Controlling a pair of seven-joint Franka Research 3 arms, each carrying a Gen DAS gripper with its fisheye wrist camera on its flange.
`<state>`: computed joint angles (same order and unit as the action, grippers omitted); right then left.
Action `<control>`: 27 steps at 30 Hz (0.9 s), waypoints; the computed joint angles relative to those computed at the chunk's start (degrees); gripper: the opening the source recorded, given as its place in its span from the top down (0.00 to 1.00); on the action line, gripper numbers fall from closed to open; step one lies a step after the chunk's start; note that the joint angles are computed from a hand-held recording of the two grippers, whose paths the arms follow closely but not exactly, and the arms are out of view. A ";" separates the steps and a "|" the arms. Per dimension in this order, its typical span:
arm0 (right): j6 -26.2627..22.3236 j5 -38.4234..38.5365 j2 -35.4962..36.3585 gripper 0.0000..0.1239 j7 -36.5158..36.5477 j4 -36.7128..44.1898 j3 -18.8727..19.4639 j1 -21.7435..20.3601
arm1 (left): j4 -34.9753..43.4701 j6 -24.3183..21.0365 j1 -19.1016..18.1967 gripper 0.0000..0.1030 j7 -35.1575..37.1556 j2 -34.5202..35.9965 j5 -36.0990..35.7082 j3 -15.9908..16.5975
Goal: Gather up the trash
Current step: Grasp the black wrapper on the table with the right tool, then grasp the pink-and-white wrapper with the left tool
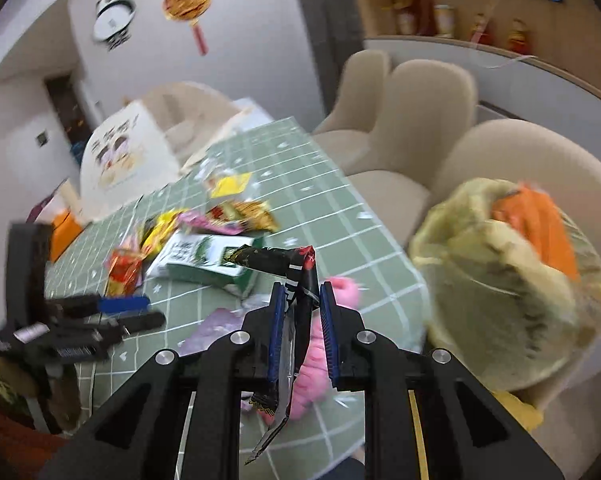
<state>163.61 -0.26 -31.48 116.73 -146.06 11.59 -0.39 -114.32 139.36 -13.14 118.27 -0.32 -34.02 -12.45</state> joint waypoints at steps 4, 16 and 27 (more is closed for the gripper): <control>-0.03 0.64 -5.04 0.85 3.54 -3.63 0.99 -1.57 | 1.01 -2.58 -0.64 0.53 0.01 1.41 1.74 -0.91; -1.39 -0.28 -8.66 0.85 6.54 -6.81 2.60 -2.39 | 2.80 -3.87 -0.77 0.86 -6.56 4.27 8.38 -2.15; -0.08 0.02 -9.39 0.85 6.51 -7.54 2.43 -2.28 | 2.11 0.39 -0.34 0.98 -5.41 -0.18 5.65 -1.05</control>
